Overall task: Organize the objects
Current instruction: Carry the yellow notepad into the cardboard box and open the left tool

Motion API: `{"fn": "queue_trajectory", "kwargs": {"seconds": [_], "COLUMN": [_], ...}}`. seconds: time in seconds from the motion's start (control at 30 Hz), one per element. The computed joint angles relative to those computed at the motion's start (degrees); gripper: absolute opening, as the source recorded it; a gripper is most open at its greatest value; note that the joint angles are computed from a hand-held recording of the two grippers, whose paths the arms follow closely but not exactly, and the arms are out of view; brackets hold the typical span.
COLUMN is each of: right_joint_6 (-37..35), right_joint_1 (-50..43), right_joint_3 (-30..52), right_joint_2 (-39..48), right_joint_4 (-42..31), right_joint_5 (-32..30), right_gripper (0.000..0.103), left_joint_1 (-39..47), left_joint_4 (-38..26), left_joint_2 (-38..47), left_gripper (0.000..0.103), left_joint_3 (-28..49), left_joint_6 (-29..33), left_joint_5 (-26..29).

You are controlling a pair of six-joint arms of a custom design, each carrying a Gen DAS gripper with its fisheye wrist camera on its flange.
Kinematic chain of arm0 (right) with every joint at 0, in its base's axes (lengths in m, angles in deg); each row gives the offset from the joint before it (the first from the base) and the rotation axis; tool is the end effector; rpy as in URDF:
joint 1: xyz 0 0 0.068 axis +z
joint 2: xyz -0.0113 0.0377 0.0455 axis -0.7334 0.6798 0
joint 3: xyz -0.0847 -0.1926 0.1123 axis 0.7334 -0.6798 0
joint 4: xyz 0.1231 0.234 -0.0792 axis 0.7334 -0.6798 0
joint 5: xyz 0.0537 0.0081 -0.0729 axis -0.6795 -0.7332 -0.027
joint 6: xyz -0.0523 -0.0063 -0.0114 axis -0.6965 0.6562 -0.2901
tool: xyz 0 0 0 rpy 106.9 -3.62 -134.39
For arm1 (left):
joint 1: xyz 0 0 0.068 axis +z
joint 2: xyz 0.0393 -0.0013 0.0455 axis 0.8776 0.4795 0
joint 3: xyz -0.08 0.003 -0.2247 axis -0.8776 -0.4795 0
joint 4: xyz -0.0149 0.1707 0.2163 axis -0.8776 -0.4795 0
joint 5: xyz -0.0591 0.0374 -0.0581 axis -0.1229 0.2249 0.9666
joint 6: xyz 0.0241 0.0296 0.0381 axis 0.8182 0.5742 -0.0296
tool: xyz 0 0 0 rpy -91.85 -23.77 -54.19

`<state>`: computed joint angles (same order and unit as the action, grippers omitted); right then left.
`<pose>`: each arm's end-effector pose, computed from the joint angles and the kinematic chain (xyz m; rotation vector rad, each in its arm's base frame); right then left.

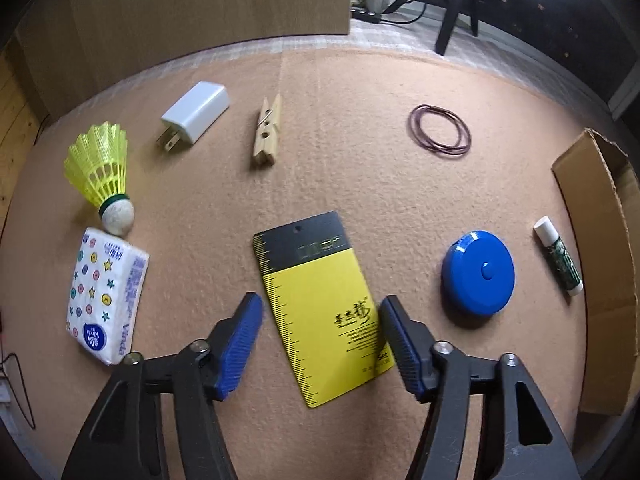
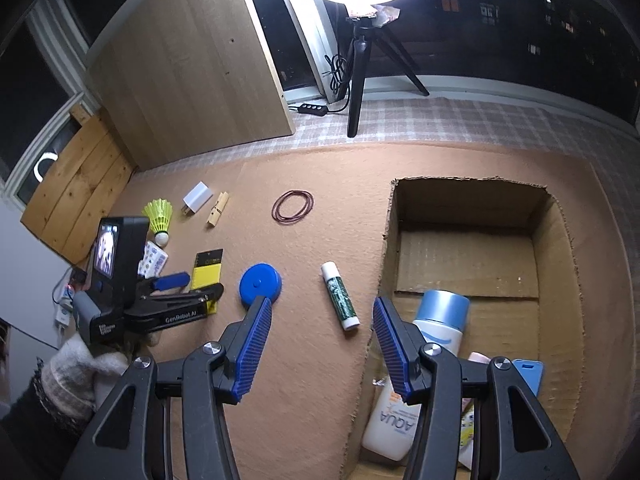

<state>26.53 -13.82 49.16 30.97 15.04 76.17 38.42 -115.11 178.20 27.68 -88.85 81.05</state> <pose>0.1990 0.1288 0.2266 -0.0107 2.5772 0.3777 0.3072 -0.1285 0.1248 0.3581 2.7837 -0.0715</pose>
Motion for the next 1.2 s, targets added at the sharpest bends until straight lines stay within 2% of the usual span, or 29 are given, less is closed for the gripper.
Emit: {"fn": "queue_trajectory", "kwargs": {"seconds": [0.3, 0.53, 0.7, 0.87, 1.2], "right_joint_6": [-1.9, -3.6, -4.3, -4.4, -7.9], "right_joint_1": [-2.2, -4.3, -6.6, -9.0, -18.6], "right_joint_3": [-2.9, -4.9, -6.6, -7.7, -10.5], "right_joint_2": [-6.7, -13.3, -18.2, -23.7, -36.1], "right_joint_4": [-2.0, -6.1, -9.2, -13.5, -24.2], "right_joint_5": [-1.3, -1.5, -2.3, -2.5, -4.9], "right_gripper": [0.049, 0.049, 0.049, 0.049, 0.049], "left_joint_1": [0.6, -0.6, -4.8, -11.7, -28.7], "left_joint_4": [-0.9, -2.6, -4.8, -5.9, -4.4], "left_joint_2": [-1.3, -9.6, -17.1, -18.8, -9.2], "left_gripper": [0.058, 0.057, 0.057, 0.057, 0.058], "left_joint_3": [-1.1, -6.4, -8.1, -4.5, 8.4], "left_joint_6": [-1.8, -3.5, -5.5, -7.7, -12.4], "left_joint_5": [1.6, 2.5, 2.0, 2.6, 2.5]}}
